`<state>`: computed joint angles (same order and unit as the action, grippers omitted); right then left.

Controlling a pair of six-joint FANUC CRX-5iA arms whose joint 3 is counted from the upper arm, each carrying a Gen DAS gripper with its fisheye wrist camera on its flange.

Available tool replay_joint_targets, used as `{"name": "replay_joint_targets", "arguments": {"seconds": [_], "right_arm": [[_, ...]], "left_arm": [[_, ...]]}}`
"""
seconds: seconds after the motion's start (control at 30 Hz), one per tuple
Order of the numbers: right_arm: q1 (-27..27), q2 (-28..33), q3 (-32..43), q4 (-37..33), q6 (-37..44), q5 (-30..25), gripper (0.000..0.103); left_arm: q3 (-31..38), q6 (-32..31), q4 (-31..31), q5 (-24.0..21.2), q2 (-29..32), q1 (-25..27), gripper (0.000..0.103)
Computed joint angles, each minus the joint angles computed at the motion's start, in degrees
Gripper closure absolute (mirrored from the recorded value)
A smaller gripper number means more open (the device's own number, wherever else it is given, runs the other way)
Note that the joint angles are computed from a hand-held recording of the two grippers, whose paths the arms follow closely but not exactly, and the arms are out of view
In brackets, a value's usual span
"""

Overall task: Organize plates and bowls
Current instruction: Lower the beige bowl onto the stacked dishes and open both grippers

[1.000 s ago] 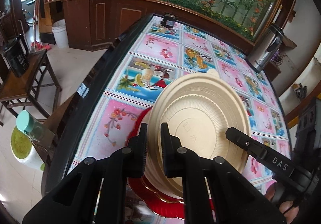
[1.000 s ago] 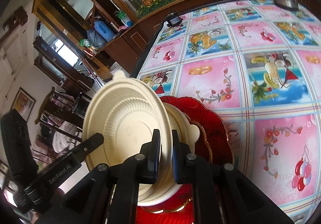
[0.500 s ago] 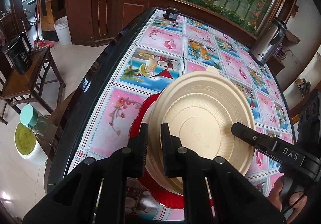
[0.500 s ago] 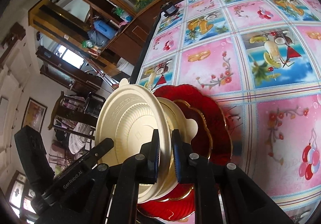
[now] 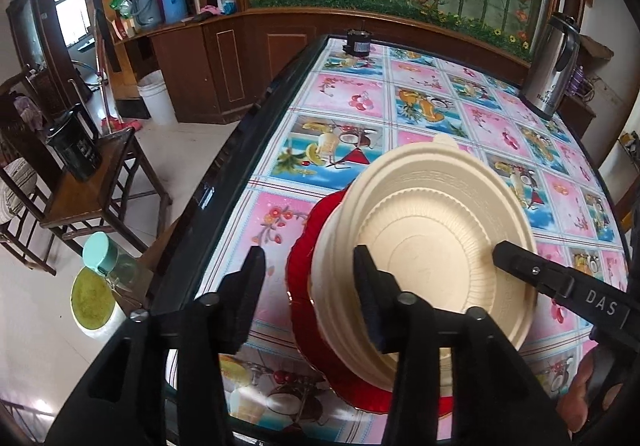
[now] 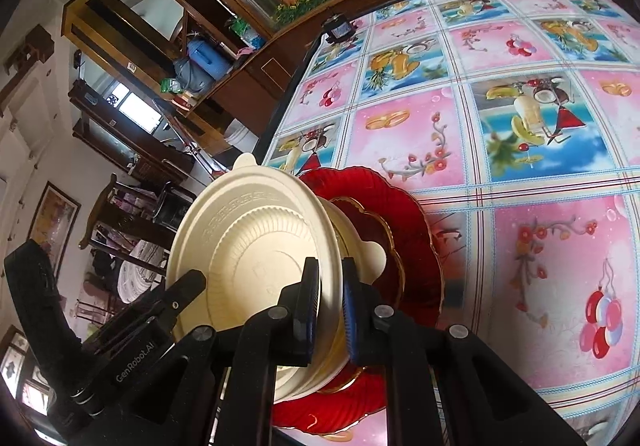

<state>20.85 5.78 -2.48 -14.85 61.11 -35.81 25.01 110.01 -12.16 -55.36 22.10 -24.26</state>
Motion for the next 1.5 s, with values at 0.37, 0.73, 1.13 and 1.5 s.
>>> {"name": "replay_joint_targets", "arguments": {"seconds": [0.37, 0.73, 1.13, 1.5], "right_arm": [[1.3, -3.9, -5.5, 4.9, -3.3, 6.3, 0.081], [-0.2, -6.9, -9.0, 7.7, -7.1, 8.9, 0.081], [-0.1, -7.9, -10.4, 9.4, -9.0, 9.0, 0.081], [0.3, -7.5, -10.7, 11.6, -11.2, 9.2, 0.081]], "left_arm": [[-2.9, 7.4, -9.4, 2.5, -4.1, -2.2, 0.054], [-3.4, 13.5, -17.5, 3.0, -6.5, -4.5, 0.05], [-1.5, 13.9, -20.1, 0.1, -4.9, -5.0, 0.037], [-2.1, 13.6, -18.4, 1.2, -4.2, -4.4, 0.037]]}}
